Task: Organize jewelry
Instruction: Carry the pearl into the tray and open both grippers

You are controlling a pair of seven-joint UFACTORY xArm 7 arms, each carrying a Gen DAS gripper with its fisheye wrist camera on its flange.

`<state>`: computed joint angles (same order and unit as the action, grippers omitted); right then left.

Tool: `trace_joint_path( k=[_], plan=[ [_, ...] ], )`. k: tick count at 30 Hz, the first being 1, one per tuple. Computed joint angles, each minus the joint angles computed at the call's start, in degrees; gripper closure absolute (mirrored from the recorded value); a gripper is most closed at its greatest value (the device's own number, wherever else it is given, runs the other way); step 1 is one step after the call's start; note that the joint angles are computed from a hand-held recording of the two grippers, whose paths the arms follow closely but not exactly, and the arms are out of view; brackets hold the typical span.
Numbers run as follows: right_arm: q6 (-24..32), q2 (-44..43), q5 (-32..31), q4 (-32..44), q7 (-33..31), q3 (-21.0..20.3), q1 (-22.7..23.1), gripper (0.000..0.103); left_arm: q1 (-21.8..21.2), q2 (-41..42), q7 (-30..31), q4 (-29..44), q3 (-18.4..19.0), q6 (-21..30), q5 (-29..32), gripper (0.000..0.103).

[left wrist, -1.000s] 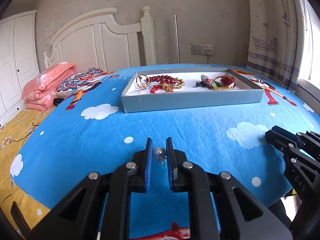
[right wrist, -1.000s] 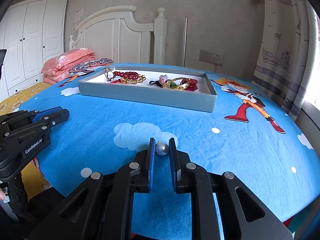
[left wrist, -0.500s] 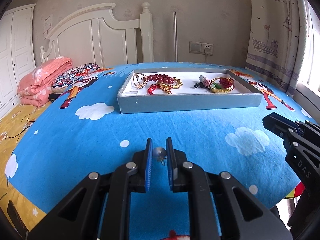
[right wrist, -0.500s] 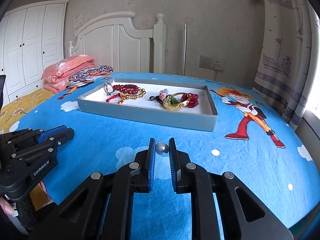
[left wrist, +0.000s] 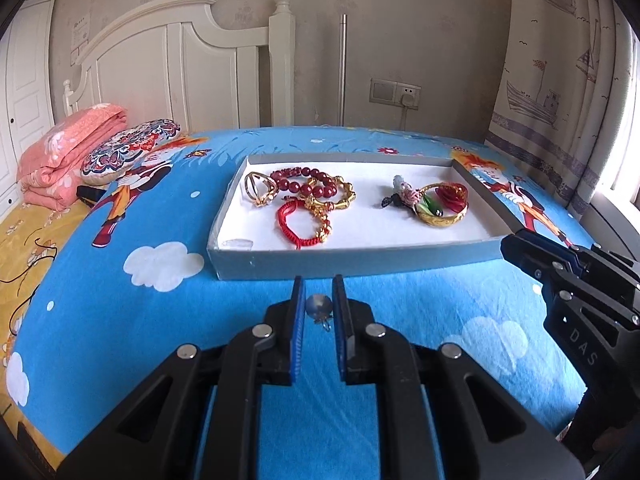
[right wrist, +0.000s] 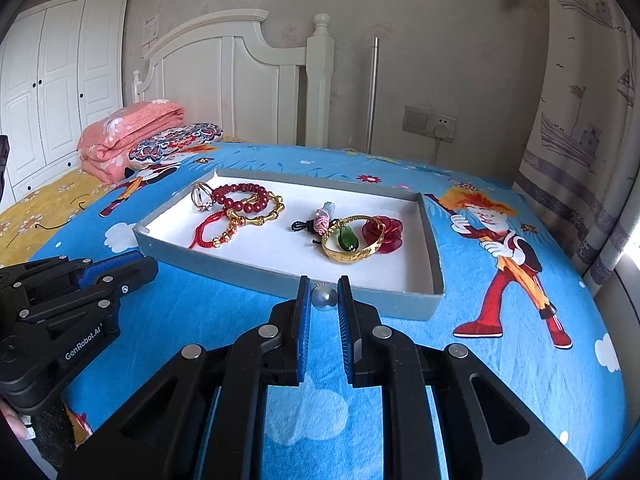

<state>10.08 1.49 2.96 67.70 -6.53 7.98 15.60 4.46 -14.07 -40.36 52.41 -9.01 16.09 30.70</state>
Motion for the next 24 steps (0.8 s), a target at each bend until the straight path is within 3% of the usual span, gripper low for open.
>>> trace_joint_path(
  k=[3, 9, 14, 21, 24],
  plan=[
    [0.9, 2.0, -0.1, 3.1, 0.1, 0.0, 0.1, 0.088, -0.9, 2.3, 2.0, 3.2, 1.3, 1.1, -2.3, 0.090],
    [3.9, 6.7, -2.0, 9.5, 1.9, -0.4, 0.4, 0.088, -1.5, 6.9, 3.2, 9.9, 2.4, 3.0, 0.5, 0.090],
    [6.5, 10.1, -3.6, 14.4, 3.8, -0.8, 0.9, 0.088, -4.5, 12.4, 7.0, 16.5, 4.9, 5.7, -3.2, 0.090],
    [11.4, 15.5, -5.7, 22.3, 7.1, -2.1, 1.5, 0.088, -8.4, 18.8, 6.3, 24.3, 7.5, 9.9, 0.6, 0.090],
    [12.4, 17.1, -7.3, 24.7, 8.4, -2.8, 2.1, 0.088, -9.3, 20.3, 6.8, 26.3, 8.4, 10.8, -0.6, 0.090]
  ],
)
